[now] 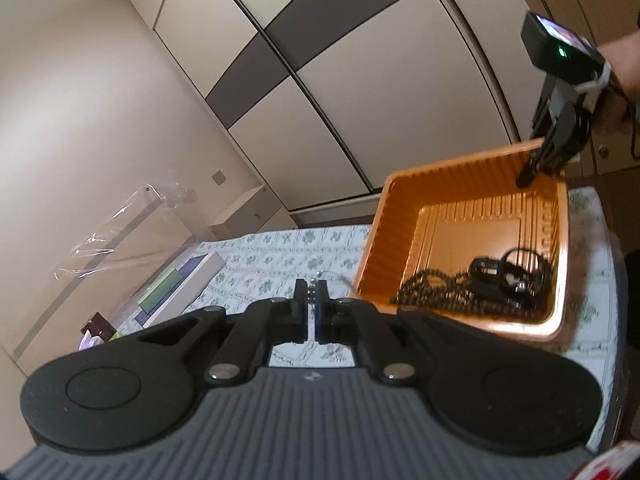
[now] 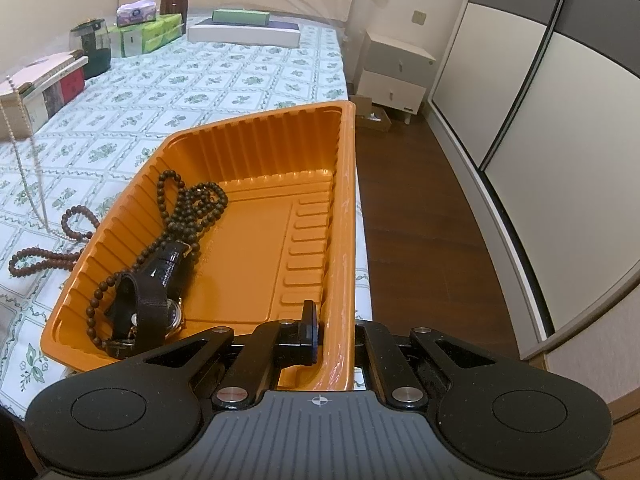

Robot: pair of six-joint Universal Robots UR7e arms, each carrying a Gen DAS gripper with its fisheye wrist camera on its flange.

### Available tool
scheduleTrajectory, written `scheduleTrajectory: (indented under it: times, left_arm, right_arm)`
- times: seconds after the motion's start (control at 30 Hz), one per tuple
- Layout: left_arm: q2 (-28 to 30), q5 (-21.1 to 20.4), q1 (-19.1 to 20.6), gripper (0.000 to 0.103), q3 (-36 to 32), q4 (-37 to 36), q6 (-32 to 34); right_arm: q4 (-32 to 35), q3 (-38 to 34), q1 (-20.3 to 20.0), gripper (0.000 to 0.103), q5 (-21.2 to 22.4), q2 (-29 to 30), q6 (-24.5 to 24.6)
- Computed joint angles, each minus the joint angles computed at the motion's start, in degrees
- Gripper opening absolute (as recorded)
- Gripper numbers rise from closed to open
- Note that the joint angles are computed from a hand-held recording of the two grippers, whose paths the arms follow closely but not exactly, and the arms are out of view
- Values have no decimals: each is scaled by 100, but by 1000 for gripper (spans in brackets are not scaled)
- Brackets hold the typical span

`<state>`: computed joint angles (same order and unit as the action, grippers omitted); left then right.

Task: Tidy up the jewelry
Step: 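Lift the pearl necklace into the orange tray and open the left gripper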

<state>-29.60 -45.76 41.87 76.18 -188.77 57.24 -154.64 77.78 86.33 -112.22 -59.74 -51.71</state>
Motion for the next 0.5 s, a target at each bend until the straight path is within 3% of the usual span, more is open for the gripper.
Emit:
scheduleTrajectory:
  times: [0.5]
  left_arm:
    - [472, -434, -94, 3, -935, 139, -190]
  right_arm:
    - [27, -7, -11, 4, 46, -10, 37]
